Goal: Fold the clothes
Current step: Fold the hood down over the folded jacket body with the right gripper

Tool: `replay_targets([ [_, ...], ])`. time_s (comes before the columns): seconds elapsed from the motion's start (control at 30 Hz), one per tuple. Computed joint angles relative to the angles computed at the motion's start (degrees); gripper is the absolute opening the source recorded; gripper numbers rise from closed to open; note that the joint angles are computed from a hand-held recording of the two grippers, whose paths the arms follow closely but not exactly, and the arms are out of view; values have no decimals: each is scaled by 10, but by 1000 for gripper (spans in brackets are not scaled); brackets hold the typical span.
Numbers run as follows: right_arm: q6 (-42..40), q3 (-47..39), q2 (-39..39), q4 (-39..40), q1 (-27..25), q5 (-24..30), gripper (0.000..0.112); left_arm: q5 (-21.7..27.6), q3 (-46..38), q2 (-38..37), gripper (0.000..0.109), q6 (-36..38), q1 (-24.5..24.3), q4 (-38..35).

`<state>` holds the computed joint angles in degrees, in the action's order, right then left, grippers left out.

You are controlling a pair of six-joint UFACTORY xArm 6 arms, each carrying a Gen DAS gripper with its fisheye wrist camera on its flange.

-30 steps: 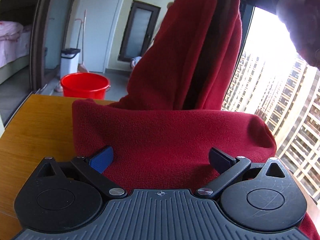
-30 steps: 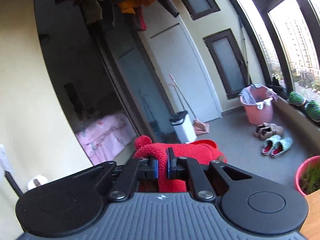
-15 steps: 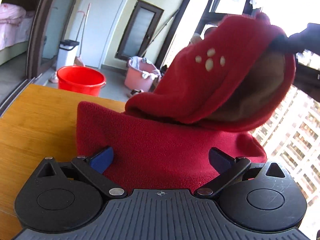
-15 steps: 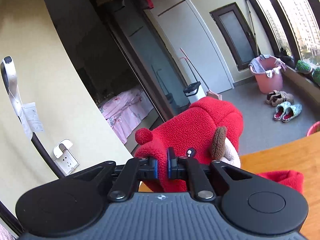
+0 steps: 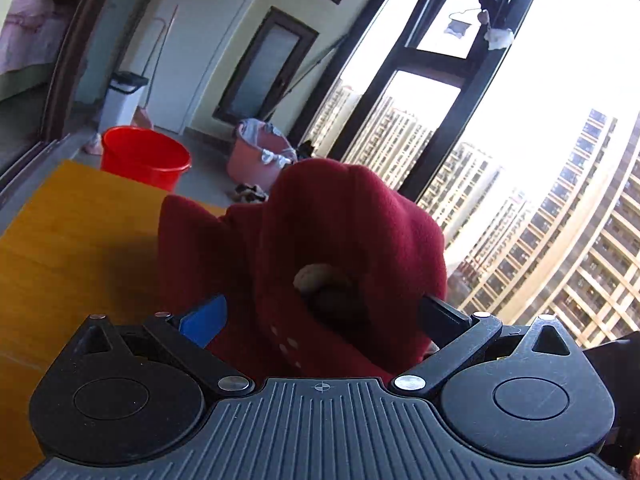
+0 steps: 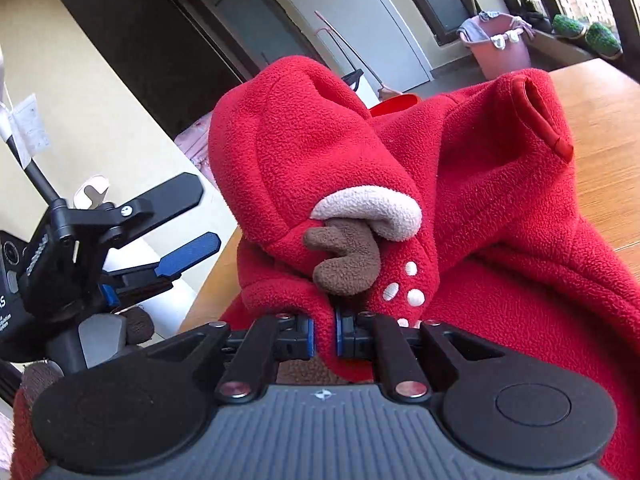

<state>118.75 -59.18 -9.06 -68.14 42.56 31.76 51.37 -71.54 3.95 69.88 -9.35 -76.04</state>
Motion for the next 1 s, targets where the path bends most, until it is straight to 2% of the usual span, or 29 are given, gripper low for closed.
replay_targets([
  [0.1, -95, 7, -32, 23, 34, 59, 14, -41, 20, -1, 103, -4, -19, 15],
  [0.13, -113, 9, -47, 28, 44, 74, 20, -49, 28, -4, 103, 5, -21, 10],
  [0.2, -133, 6, -67, 15, 68, 116, 37, -60, 40, -12, 103, 22, -24, 0],
  [0.23, -148, -3, -71, -1, 82, 147, 57, -66, 46, -17, 103, 30, -25, -5],
  [0.27, -165, -16, -71, -17, 97, 181, 67, -71, 51, -21, 103, 39, -27, -10],
  [0.33, -214, -51, -56, -38, 109, 220, 69, -75, 59, -26, 103, 50, -27, -20],
  [0.43, -284, -113, -17, -32, 84, 226, 78, -80, 66, -32, 103, 60, -29, -29],
  [0.6, -367, -219, 78, 45, 27, 212, 78, -92, 71, -38, 103, 65, -33, -28],
  [0.7, -416, -270, 122, 136, -17, 180, 77, -83, 70, -37, 103, 64, -29, -31],
  [0.73, -443, -281, 132, 177, -33, 159, 68, -77, 68, -35, 103, 63, -26, -34],
  [0.77, -462, -288, 137, 219, -49, 138, 47, -70, 67, -33, 103, 62, -23, -38],
  [0.8, -478, -295, 142, 261, -63, 118, 36, -65, 66, -32, 103, 60, -20, -41],
  [0.87, -437, -266, 121, 298, -96, 34, 27, -58, 62, -28, 103, 52, -15, -44],
  [0.93, -327, -208, 79, 263, -130, -64, 23, -42, 57, -21, 103, 48, -7, -55],
  [1.0, -226, -162, 43, 230, -153, -101, 22, -26, 52, -15, 103, 44, 1, -62],
])
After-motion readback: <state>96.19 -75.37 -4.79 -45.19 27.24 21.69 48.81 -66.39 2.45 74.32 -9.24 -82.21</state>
